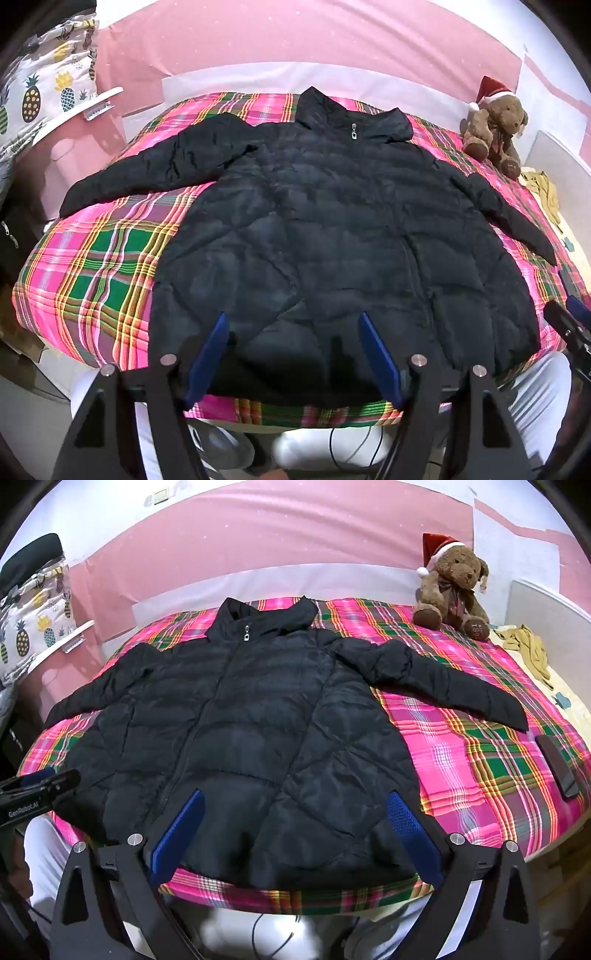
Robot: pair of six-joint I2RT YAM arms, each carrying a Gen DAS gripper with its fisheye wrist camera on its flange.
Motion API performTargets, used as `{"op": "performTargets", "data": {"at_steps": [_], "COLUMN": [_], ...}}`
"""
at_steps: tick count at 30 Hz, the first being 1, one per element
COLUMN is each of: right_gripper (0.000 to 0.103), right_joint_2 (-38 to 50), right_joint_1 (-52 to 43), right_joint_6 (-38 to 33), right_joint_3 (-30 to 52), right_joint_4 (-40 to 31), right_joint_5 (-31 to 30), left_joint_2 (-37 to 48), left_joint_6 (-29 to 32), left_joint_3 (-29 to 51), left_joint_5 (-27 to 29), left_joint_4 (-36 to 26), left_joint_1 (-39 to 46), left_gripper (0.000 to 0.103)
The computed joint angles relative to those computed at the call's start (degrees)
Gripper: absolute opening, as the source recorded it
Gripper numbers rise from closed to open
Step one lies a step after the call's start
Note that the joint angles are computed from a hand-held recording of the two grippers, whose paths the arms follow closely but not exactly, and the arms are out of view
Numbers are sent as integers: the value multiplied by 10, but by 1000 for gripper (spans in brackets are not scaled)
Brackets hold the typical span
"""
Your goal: Fold large clothes
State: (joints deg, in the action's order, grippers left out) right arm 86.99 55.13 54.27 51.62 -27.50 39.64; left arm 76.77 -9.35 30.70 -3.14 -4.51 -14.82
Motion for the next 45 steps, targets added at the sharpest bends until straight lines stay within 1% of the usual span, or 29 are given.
{"op": "performTargets", "data": {"at_steps": [8,10,15,20,24,45], "right_gripper": [99,99,99,99,99,99], "right_joint_2": [2,7,5,6,7,8], "right_joint_1": [-1,-4,-2,-1,-4,-3], "right_joint_6": [2,1,5,6,2,6], "right_joint_3": [0,-6,0,3,-1,-1], "right_joint_4": [0,15,4,1,8,6], "right_joint_5": [-6,-10,-10,-10,-12,-14], "left_joint_2": [4,3,0,7,10,18], "left_joint_6": [-9,-8,-5,-5,-6,-7], "left_joint_3": [-7,-7,-9,0,2,2], "left_joint_5": [-3,-3,4,0,0,2], "left_joint_4": [11,10,5,-3,-8,-9], "left_joint_1": [-8,-5,0,-1,-4,-7], "left_gripper": [74,74,74,74,74,74]}}
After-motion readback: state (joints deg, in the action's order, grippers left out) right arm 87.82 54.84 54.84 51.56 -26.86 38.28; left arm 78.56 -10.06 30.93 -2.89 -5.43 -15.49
